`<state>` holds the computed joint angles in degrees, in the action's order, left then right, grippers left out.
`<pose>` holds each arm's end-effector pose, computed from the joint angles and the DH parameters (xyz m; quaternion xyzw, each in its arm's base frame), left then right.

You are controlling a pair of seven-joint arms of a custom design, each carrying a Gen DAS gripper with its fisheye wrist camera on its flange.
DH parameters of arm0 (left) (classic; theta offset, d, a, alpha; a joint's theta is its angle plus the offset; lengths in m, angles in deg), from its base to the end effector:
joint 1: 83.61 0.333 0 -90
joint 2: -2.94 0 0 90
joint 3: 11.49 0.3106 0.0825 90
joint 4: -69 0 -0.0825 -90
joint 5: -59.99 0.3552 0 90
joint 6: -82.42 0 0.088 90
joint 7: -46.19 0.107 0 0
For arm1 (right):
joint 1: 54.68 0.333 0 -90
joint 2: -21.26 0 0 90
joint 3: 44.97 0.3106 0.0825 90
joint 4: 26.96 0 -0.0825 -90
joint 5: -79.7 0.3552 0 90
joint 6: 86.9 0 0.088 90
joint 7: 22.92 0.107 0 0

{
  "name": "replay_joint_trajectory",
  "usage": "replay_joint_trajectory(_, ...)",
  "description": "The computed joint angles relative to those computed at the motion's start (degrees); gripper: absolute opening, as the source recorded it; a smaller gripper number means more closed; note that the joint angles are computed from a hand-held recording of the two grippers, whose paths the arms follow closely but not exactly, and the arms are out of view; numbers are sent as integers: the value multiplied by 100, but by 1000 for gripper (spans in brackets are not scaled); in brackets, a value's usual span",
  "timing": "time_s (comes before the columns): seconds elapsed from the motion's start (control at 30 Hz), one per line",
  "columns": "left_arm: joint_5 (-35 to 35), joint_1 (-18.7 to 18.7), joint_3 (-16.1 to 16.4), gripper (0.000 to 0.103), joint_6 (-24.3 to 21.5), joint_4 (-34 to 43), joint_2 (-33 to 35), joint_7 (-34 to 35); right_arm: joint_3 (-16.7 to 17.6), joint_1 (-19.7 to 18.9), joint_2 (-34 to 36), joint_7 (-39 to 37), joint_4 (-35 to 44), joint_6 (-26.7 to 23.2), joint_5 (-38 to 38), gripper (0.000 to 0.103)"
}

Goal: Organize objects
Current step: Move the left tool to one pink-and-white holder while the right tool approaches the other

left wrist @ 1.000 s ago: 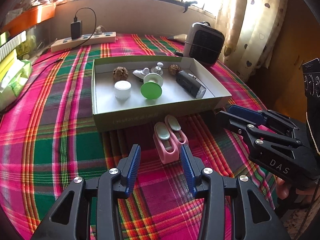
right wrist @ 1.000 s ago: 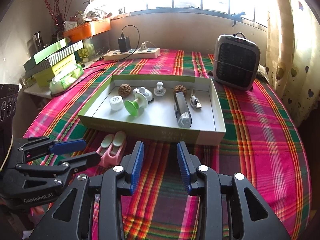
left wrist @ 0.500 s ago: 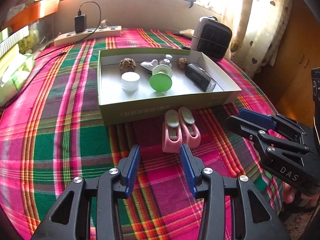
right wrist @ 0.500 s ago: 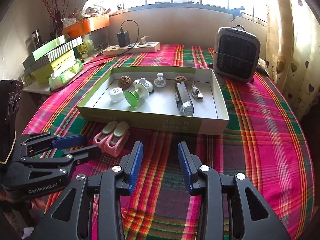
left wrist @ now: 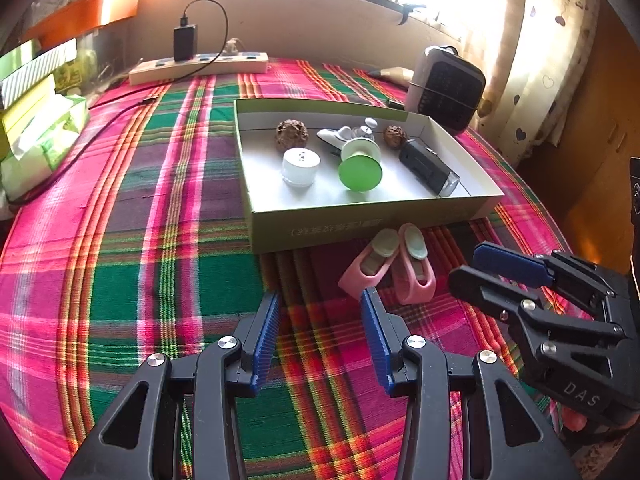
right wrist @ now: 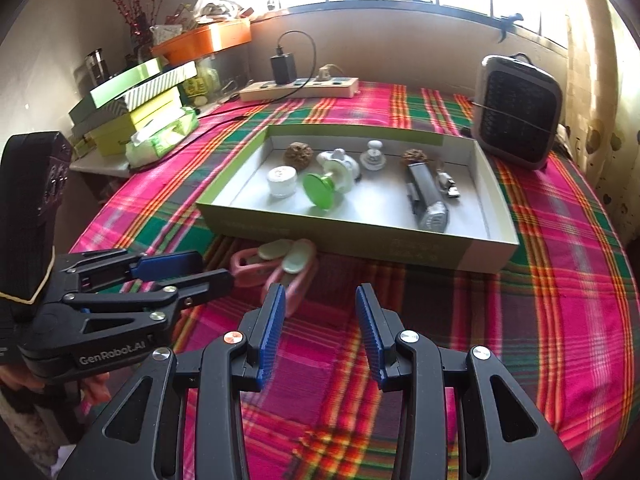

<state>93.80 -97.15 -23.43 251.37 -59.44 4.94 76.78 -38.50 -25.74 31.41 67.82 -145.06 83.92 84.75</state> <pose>0.4769 -0.2669 0.4362 -0.6802 0.6452 -0.3100 0.1576 0.4969 0.3415 0.4501 -0.8043 0.4695 -0.1364 0.3376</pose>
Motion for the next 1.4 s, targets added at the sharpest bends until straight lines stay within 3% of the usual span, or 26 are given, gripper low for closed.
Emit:
replay_joint_trajectory(0.13,-63,46,23,40,117,-99,-61,7,-47,118,137,97,166,-134,-147,39)
replay_joint_trajectory(0.23,-131,79,23,40,175,-161,-98,60,36,80,267,33,319,-236,-18,46)
replay_joint_trajectory(0.6,-682,158,-3,40,431,-282,-126,611,-698,613,464,1505,584,-567,-1431,47)
replay_joint_trajectory(0.83,-1521,139,-64,40,616,-303,-59,1449,-360,243,486,1203,640,-652,-1292,47)
replay_joint_trajectory(1.23,-1922,103,-83,40,631,-237,10,1890,-508,385,656,1169,835,-607,-1522,46)
replay_joint_trajectory(1.4,-1960,81,-81,40,591,-171,48,1973,-488,343,628,1104,789,-553,-1474,36)
